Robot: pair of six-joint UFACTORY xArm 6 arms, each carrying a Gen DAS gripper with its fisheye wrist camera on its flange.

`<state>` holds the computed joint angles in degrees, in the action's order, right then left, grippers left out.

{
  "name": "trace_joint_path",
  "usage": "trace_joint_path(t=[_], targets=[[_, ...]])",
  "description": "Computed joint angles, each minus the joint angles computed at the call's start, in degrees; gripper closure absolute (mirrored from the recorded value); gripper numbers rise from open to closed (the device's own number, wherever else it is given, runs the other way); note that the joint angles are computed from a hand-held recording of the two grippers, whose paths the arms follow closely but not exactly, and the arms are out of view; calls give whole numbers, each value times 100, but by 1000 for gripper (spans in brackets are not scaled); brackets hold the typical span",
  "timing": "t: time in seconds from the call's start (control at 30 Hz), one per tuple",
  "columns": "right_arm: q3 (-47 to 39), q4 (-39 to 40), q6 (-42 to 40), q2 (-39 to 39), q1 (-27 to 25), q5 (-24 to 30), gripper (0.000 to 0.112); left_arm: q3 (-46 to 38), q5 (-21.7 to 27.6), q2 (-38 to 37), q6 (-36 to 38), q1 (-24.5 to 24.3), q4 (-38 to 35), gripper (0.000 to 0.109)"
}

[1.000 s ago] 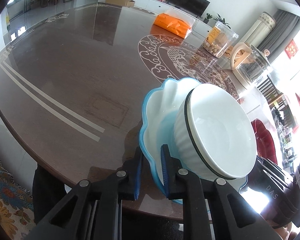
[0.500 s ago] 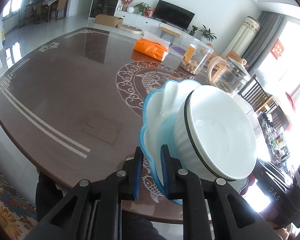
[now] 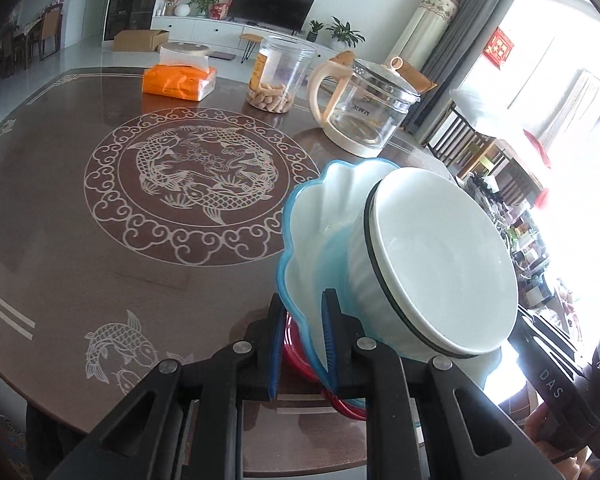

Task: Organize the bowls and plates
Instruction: 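Lift the bowl stack with both tools and carry it over the red plates, then lower the bowl stack onto the red plate stack with both tools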

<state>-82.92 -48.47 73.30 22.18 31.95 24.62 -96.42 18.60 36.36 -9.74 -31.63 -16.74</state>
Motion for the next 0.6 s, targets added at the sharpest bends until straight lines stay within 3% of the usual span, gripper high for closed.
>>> trace_joint_path(t=[0.3,0.33,0.37,0.43,0.6], targets=[[370,-75,218,45,-216,-195,93,-320,166,397,-436,-86,545,89],[388,-185,302,40,-224,-212,94,-236,-19,365,-535,-112,734,88],[393,-536,527,7,-228,-373,108,-197,-127,326,-709,-120,1054,89],[233,-1402,890,-44,-127,-369,106,-249,-128,294,-702,-130,976,92],[-287,-1673,887,101,59,-406,106,-284,-120,311,-562,-127,745,95]])
